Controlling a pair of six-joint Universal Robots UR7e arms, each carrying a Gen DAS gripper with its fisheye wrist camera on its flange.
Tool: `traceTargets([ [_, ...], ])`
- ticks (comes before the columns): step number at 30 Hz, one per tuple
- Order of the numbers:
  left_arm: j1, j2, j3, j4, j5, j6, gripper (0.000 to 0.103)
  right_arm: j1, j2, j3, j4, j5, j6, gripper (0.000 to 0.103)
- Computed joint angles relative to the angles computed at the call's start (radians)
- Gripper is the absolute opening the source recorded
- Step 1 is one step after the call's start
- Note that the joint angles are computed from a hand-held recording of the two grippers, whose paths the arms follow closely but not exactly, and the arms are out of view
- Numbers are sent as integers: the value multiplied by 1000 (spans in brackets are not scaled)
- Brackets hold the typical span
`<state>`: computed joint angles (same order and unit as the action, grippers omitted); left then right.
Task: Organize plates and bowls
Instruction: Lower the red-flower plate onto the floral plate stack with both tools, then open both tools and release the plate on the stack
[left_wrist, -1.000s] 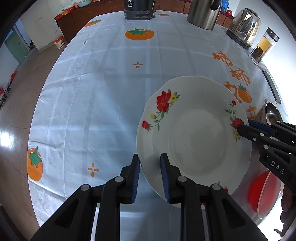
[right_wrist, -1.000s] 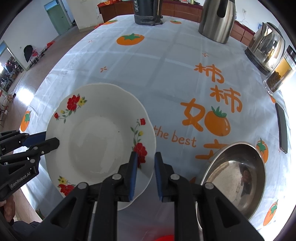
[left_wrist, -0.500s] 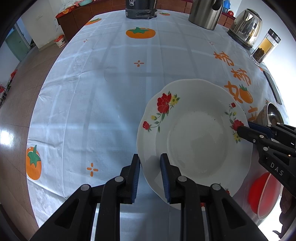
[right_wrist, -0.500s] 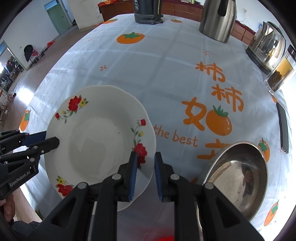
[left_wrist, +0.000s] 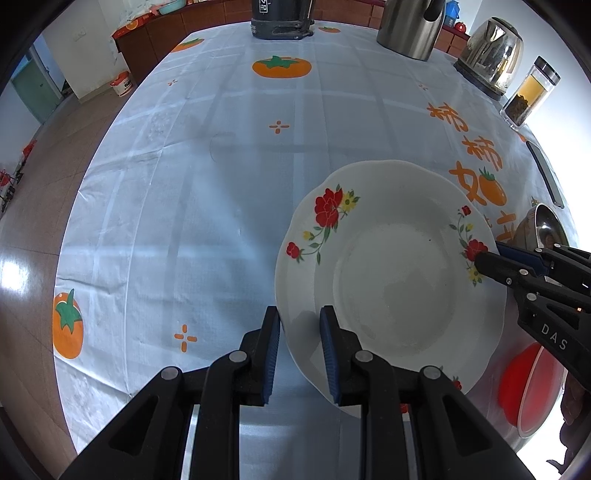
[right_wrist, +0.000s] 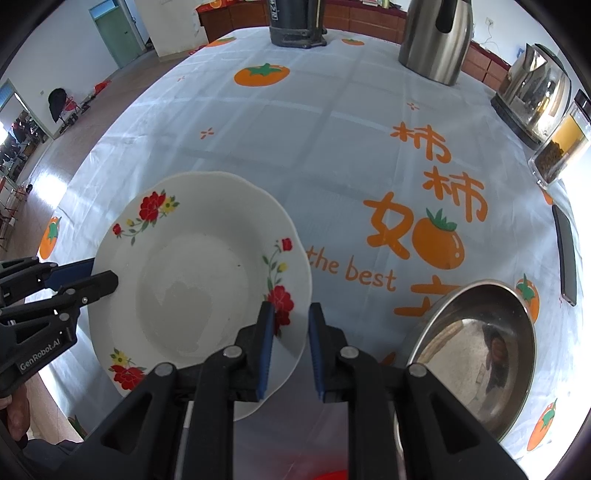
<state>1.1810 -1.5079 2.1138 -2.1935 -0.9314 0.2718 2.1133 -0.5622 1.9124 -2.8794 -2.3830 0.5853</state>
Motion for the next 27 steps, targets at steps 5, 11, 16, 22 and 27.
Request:
traceTargets([
  [5, 1, 0, 0, 0, -2, -3, 25, 0, -1, -1, 4, -2, 1, 18],
  [11, 2, -1, 1, -5, -5, 1, 25, 2, 0, -1, 5, -7, -3, 19],
  [16, 5, -3, -5, -2, -11, -20, 25, 9, 5, -6, 1, -23, -10, 25],
  [22, -8, -22, 8, -23, -9, -11, 26, 28, 6, -9, -57, -19, -52, 43],
  [27, -13, -39, 14, -14, -12, -14, 36, 47, -1, 1, -89, -16, -49, 59],
])
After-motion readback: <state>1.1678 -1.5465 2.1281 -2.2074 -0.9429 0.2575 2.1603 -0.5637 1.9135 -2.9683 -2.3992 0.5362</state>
